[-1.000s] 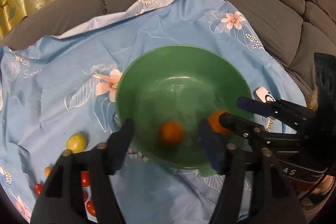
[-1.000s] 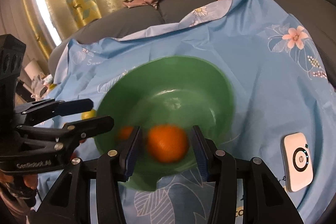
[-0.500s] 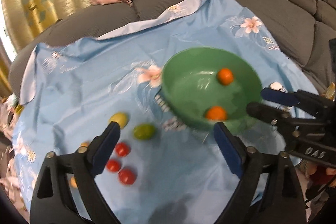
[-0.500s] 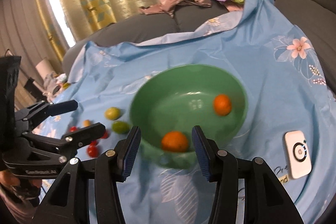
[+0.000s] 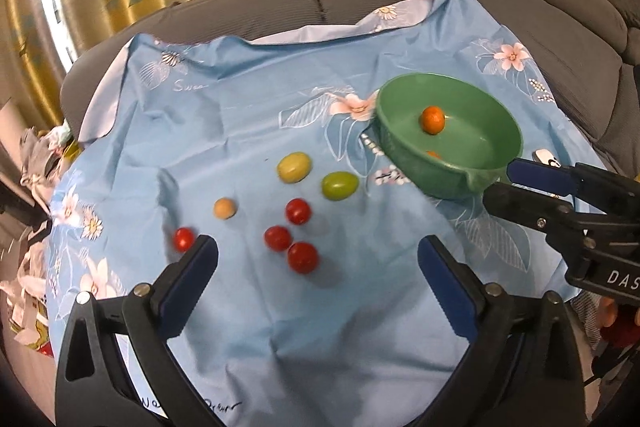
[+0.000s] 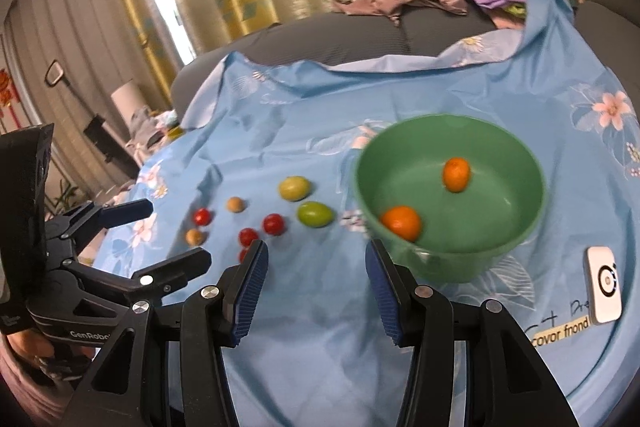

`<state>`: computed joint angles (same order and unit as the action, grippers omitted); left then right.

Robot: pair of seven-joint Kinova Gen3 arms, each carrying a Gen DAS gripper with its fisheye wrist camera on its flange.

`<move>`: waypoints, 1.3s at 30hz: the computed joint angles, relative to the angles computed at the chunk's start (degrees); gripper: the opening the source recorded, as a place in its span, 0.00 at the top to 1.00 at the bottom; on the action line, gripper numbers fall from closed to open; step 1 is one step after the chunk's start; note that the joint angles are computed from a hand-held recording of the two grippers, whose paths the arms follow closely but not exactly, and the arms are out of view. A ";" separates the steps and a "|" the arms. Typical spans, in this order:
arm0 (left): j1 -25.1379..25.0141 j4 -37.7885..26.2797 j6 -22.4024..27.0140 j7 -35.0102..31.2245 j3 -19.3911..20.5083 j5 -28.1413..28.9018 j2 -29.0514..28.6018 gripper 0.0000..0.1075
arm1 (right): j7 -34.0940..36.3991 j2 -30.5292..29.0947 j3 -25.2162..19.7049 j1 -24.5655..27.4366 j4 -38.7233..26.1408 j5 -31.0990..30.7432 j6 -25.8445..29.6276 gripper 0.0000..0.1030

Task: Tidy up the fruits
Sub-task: 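Withdraw both open grippers from the bowl toward the remaining fruits, then grasp a red cherry tomato with the right gripper while the left gripper grasps another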

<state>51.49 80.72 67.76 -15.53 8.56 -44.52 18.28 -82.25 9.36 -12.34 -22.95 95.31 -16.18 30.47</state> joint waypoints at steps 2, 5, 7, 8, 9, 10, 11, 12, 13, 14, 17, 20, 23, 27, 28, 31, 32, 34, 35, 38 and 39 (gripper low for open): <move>0.08 2.02 -0.64 1.32 0.02 0.00 -1.32 0.06 | -0.06 -0.02 -0.23 -0.54 -0.22 0.38 0.41 0.50; -0.35 5.63 -1.28 3.80 0.66 0.08 -3.38 0.06 | -0.33 0.38 -0.44 -1.47 -0.92 1.14 1.42 0.50; -1.09 9.34 -2.15 6.55 1.27 0.64 -5.34 0.06 | -0.27 0.77 -0.57 -1.89 -1.22 1.44 2.13 0.50; -1.71 10.91 -2.76 7.66 1.68 0.84 -6.26 0.06 | -0.46 1.14 -0.57 -2.25 -1.50 1.83 2.66 0.50; -2.30 13.18 -3.76 9.40 2.10 1.07 -7.56 0.06 | -0.49 1.48 -0.60 -2.43 -1.72 1.95 3.09 0.50; -3.01 15.59 -5.08 11.27 2.57 1.24 -8.96 0.06 | -0.70 2.03 -0.59 -2.71 -2.18 2.18 3.72 0.50; -3.70 17.08 -5.92 12.57 3.11 1.38 -9.82 0.06 | -1.05 2.67 -0.58 -3.07 -2.64 2.47 4.39 0.50; -4.50 18.92 -6.96 14.00 3.59 1.78 -10.91 0.06 | -1.19 3.34 -0.62 -3.29 -3.16 2.61 4.97 0.50; -5.25 20.33 -7.78 15.05 4.14 2.16 -11.72 0.06 | -1.32 3.77 -0.73 -3.52 -3.35 2.63 5.22 0.50; -6.01 21.72 -8.47 16.04 4.68 2.55 -12.42 0.06 | -1.37 4.43 -0.88 -3.72 -3.80 2.57 5.67 0.50; -7.96 24.20 -10.05 17.89 6.28 3.06 -13.46 0.06 | -1.09 6.10 -1.36 -4.04 -4.85 2.03 6.70 0.50; -9.84 26.60 -13.04 19.10 7.16 3.59 -14.56 0.06 | -1.37 7.47 -1.32 -4.82 -5.74 2.58 7.49 0.50; -11.71 28.66 -16.19 19.78 7.56 4.13 -15.41 0.06 | -1.26 8.81 -1.42 -5.02 -6.49 2.53 8.48 0.50; -13.64 30.00 -19.07 19.22 7.84 4.43 -15.89 0.06 | -1.28 10.72 -1.42 -5.60 -7.84 2.98 9.97 0.50; -14.10 30.32 -19.88 18.93 7.80 4.55 -16.03 0.06 | -1.26 11.21 -1.40 -5.79 -8.23 3.16 10.36 0.50; -15.31 31.19 -22.14 18.60 7.69 4.67 -16.36 0.06 | -1.58 13.02 -1.03 -6.86 -10.08 4.44 11.72 0.50; -15.78 31.24 -22.70 18.06 7.58 4.95 -16.34 0.06 | -1.58 13.68 -0.98 -7.26 -10.70 4.87 11.82 0.50; -16.51 30.77 -23.07 16.63 7.43 5.36 -16.03 0.06 | -1.94 15.12 -0.53 -8.58 -12.23 6.41 11.96 0.50; -16.68 30.48 -23.01 16.16 7.38 5.28 -15.83 0.06 | -2.05 16.16 -0.35 -9.31 -13.39 7.27 12.17 0.50; -17.24 29.80 -23.60 14.57 6.92 5.29 -15.43 0.06 | -3.16 18.89 0.77 -11.86 -16.63 10.36 13.42 0.50; -17.41 29.54 -23.76 13.96 6.75 5.35 -15.20 0.06 | -3.24 19.55 0.89 -12.31 -17.38 11.02 13.65 0.50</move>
<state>34.07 110.26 44.00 -1.58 15.30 -39.18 3.08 -85.49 28.91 -11.45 -35.26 77.93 -5.16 44.12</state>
